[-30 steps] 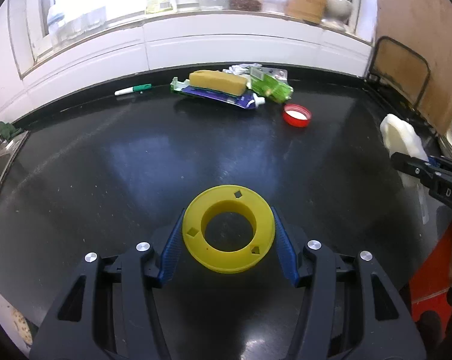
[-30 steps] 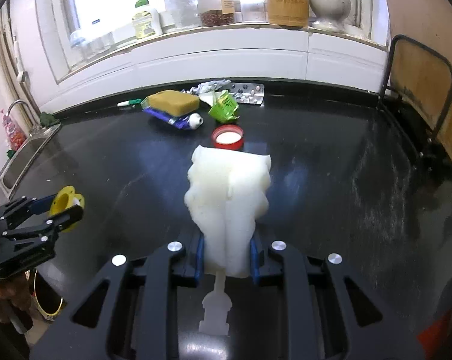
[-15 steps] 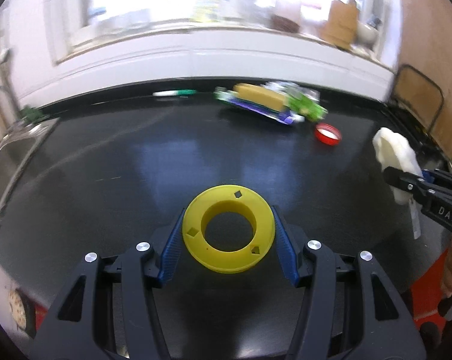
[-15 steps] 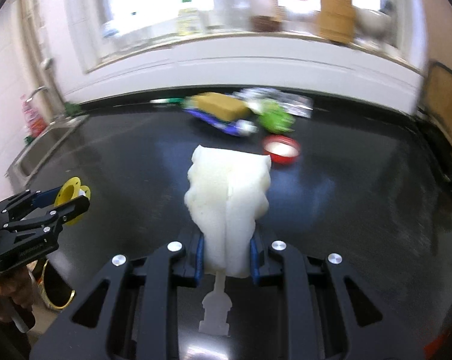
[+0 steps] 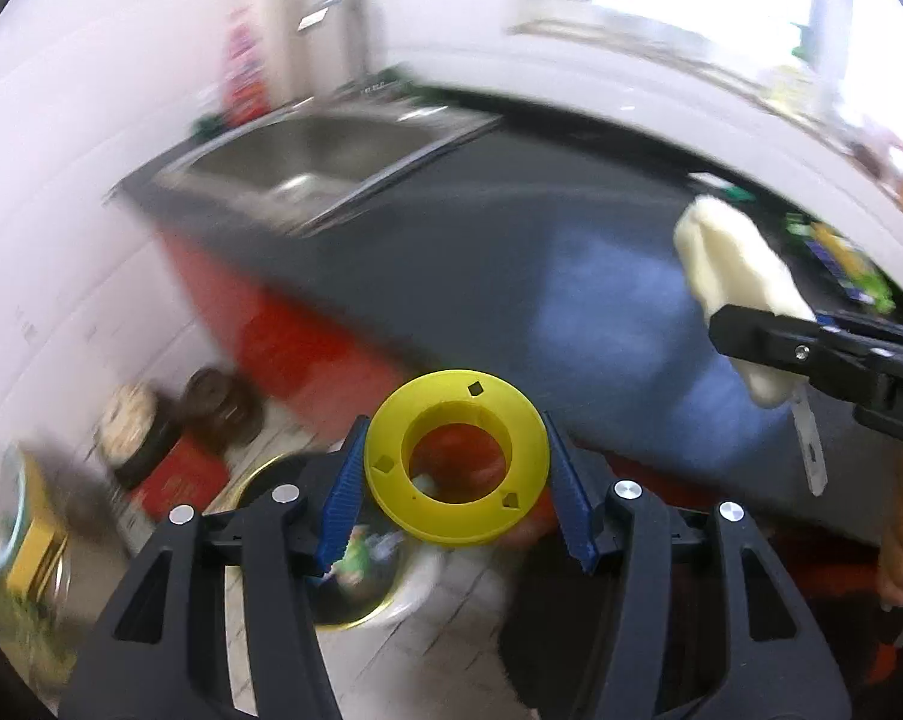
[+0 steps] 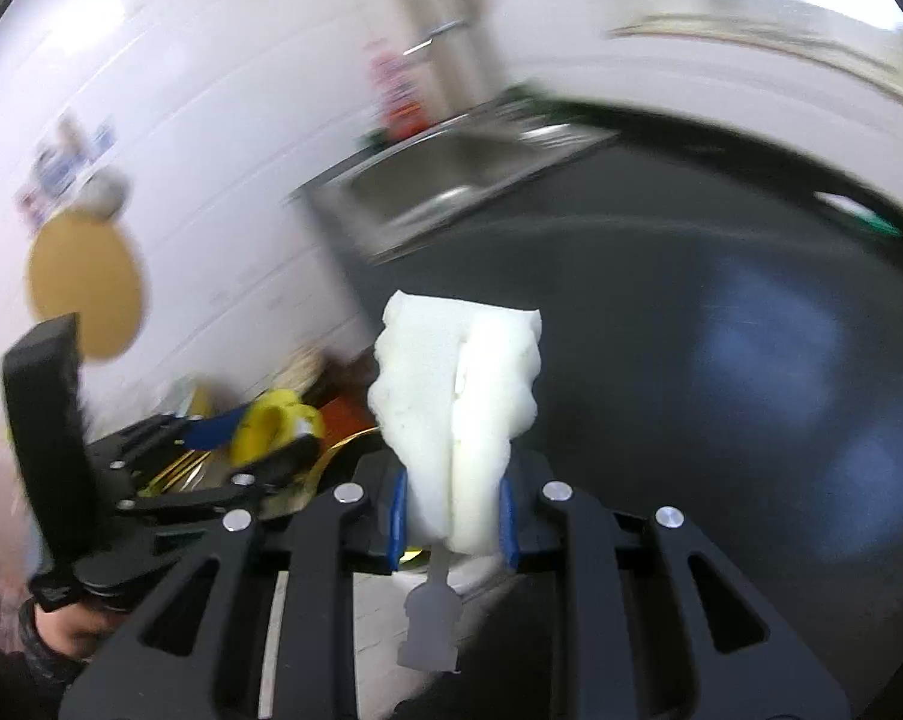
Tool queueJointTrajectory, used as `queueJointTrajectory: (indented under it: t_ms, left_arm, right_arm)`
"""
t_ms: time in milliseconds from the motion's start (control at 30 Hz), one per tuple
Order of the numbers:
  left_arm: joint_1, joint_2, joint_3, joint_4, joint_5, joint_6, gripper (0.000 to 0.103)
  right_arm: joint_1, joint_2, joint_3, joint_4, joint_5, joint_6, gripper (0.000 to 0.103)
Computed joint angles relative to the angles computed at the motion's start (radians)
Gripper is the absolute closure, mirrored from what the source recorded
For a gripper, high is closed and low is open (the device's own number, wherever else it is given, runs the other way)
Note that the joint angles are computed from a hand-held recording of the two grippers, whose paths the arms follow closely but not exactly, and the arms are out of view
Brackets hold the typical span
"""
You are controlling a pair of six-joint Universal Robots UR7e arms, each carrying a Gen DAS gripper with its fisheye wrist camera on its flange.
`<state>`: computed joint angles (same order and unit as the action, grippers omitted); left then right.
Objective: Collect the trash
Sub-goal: 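Carry the tape roll and foam to the bin and open both tools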
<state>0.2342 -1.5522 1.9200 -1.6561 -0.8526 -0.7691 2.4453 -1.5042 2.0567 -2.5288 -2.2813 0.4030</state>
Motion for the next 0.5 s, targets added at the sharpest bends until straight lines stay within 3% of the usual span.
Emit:
queueJointTrajectory:
  t_ms: [167,233,500]
  left_arm:
    - [0.085,-0.126,0.06,0.132,0.013,-0.095,0.049]
    - [0.135,-0.166,0.094,0.116,0.006,-0.086,0.049]
    - [0.352,-0.204,0.252,-0.167,-0.024,0.106,0.049]
  right_arm:
    - [-0.047,0.256,-0.106,-0.074,0.182,-0.099,0.079]
    - [-0.068,0.327,-0.134,-0.074,0.219,-0.114,0.079]
    - [-0.165,0.52,-0.222,-0.02,0.266,-0.085,0.076]
